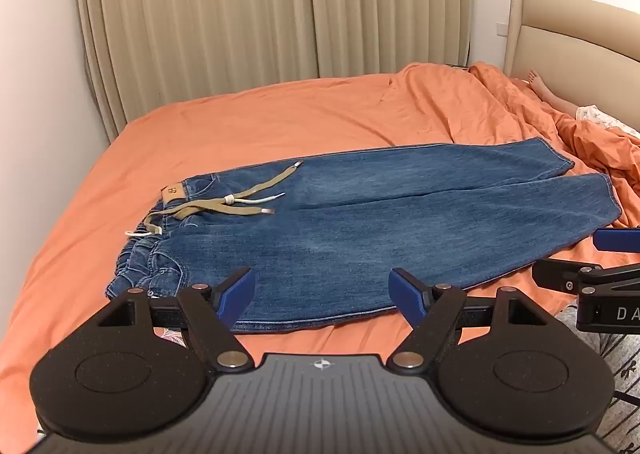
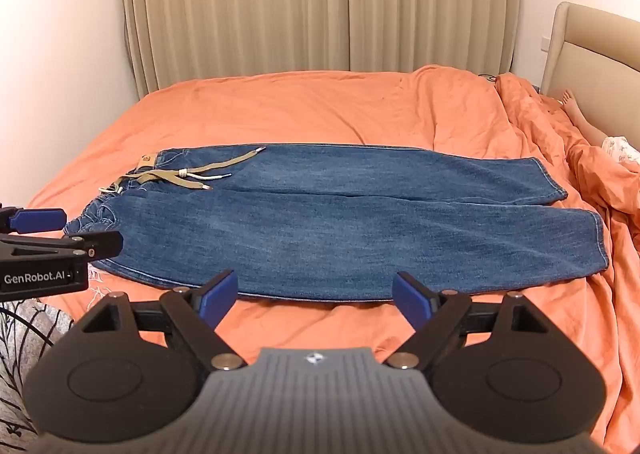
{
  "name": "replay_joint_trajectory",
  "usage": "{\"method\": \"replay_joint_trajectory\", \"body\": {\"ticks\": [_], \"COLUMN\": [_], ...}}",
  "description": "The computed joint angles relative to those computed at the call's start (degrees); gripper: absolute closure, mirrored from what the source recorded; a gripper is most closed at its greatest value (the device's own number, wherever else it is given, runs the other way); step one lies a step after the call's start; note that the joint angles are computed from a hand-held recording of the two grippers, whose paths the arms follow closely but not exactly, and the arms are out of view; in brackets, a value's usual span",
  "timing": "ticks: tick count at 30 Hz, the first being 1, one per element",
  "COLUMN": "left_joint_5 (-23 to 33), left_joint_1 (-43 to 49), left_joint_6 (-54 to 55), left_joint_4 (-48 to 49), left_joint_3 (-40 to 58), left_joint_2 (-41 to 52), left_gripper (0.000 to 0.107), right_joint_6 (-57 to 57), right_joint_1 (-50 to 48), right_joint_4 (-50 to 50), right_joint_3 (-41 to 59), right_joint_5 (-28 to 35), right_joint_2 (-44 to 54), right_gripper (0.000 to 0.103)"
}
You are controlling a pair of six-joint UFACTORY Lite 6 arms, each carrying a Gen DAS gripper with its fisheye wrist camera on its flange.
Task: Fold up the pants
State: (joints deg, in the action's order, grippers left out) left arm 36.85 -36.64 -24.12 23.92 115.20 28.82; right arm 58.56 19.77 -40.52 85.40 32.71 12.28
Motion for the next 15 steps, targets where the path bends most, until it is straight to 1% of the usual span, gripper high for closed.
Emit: {"method": "replay_joint_trajectory", "body": {"ticks": [7, 8, 15], "left_joint_5": [0.5, -0.5, -1.1], "left_joint_1": [-0.2, 0.6, 0.8], "left_joint_6": [-0.1, 0.5, 0.5], "left_joint_4": [0.2, -0.2, -0.2], "left_joint_3": [0.1, -1.4, -2.9], "left_joint_2": [0.0, -0.8, -1.8], "left_gripper": [0.018, 0.018, 0.018], "right_joint_6": [0.2, 0.5, 1.1], "right_joint_1": [0.7, 0.9, 0.5], "right_joint_4": [0.6, 0.4, 0.2], "right_joint_3": [1.3, 1.8, 0.3], "right_joint_5": [1.2, 1.3, 0.7], "right_joint_2": [0.5, 1.1, 0.1], "right_gripper": [0.022, 0.022, 0.022]}}
